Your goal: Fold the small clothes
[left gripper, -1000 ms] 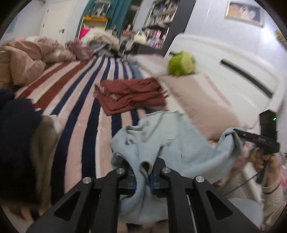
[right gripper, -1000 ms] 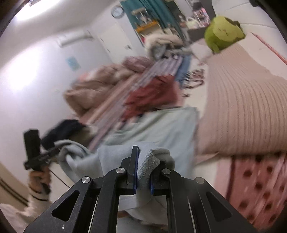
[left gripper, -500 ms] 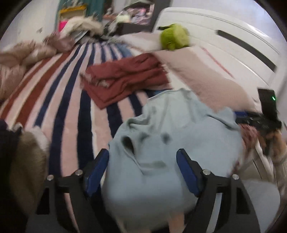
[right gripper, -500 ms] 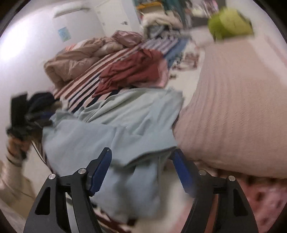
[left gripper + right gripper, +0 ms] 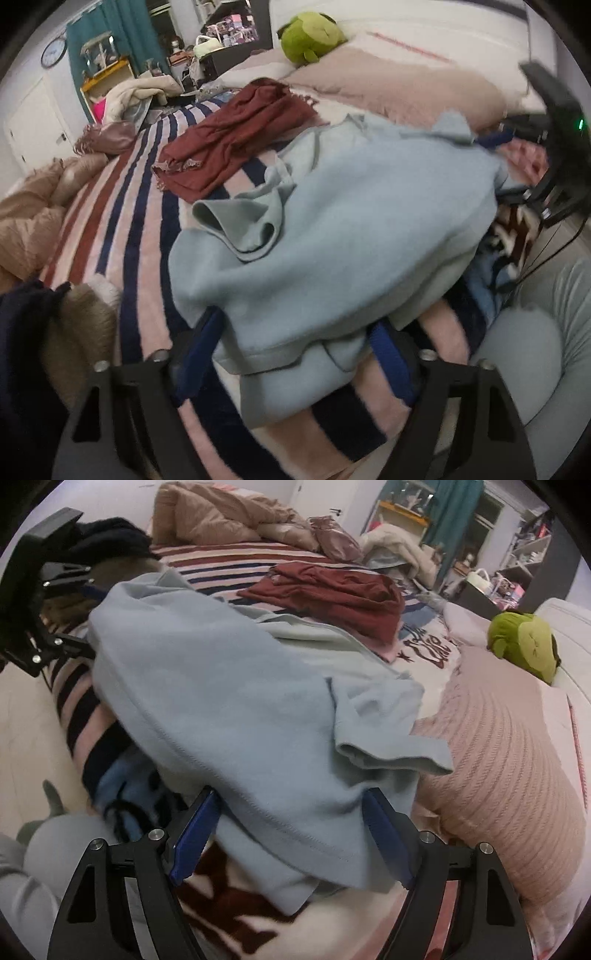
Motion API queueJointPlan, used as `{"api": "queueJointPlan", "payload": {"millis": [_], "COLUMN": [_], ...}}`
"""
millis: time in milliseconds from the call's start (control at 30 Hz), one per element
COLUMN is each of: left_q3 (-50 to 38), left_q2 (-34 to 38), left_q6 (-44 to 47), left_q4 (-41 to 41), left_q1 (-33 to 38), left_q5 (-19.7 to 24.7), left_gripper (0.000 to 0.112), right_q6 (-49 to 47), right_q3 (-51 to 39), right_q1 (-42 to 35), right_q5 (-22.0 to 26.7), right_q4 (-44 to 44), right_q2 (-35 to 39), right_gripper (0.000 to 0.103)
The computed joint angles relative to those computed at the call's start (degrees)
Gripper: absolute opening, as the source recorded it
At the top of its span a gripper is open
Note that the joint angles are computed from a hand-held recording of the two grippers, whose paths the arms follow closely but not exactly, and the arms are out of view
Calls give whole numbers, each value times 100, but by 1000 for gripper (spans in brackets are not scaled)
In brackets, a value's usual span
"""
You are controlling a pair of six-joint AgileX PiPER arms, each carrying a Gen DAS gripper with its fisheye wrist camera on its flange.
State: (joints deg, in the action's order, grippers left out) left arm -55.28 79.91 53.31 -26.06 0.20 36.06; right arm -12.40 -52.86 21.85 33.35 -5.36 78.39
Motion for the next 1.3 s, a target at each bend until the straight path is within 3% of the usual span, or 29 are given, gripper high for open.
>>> {"api": "queueJointPlan", "payload": {"millis": [67,133,233,367,467,533,600,700,900,967,1000,1033,1167,1233,1300], "left_q3": [-222,-592,-978,-1530,-2030,-2086,-2076,-2361,-2252,-2176,-2175,-2219,-2846,-3374,-3942], "left_q2": [124,350,583,975,1309,1287,1218,1444,1554,1544,1548,1571,1931,2241,2570], "left_q6": [202,465,517,351,330,495,531,479,275,172,67,-107,-313,-569,-1211], "left_q4": [-370,-940,-1428,-1469,-1504,-1457,-1309,-1161,-684,-549,-479,-390,-1285,-1550,-1096], "left_q1": [246,583,802,802,930,969,963,921,504,387,361,347,823,939,682], "left_q5": [298,822,1228,1583,2086,2057,1969,2279,1872,1680,1634,1584,2030,2251,1939], "left_gripper": [52,32,27,25,37,53,61,64,64,46,26,13,7,6,7], "right_q6": [-412,-468,-998,-1849,-2461,-2799,-2933,-2709,-2271,-2369,-2422,-2448,-2165,-2135,-1830], "right_q3": [-108,-271,-506,-1018,-1387,-1647,-1710,-1746,-2051,-2157,-2147,-2096,-2008,-2393,-3031], "right_q1": [-240,-394,-683,-1081,-1417,-1674,-1811,-1753,-1570,-1556,-1553,-1537,-1474,-1571,-1546], "right_q5": [5,44,66,391,978,1583,1847,1745,1673,1916,1928,1851,1218,1405,1531], "right_q4": [509,733,1419,2381,3011,3379,3482,3132,2614,2640,2675,2655,2438,2607,2362], "right_q2": [35,74,104,476,739,914,893,838,1213,1369,1380,1343,1160,1357,1727], "right_gripper": [42,28,18,12,13,19,27,31,31,25,18,2,1,1,1]}}
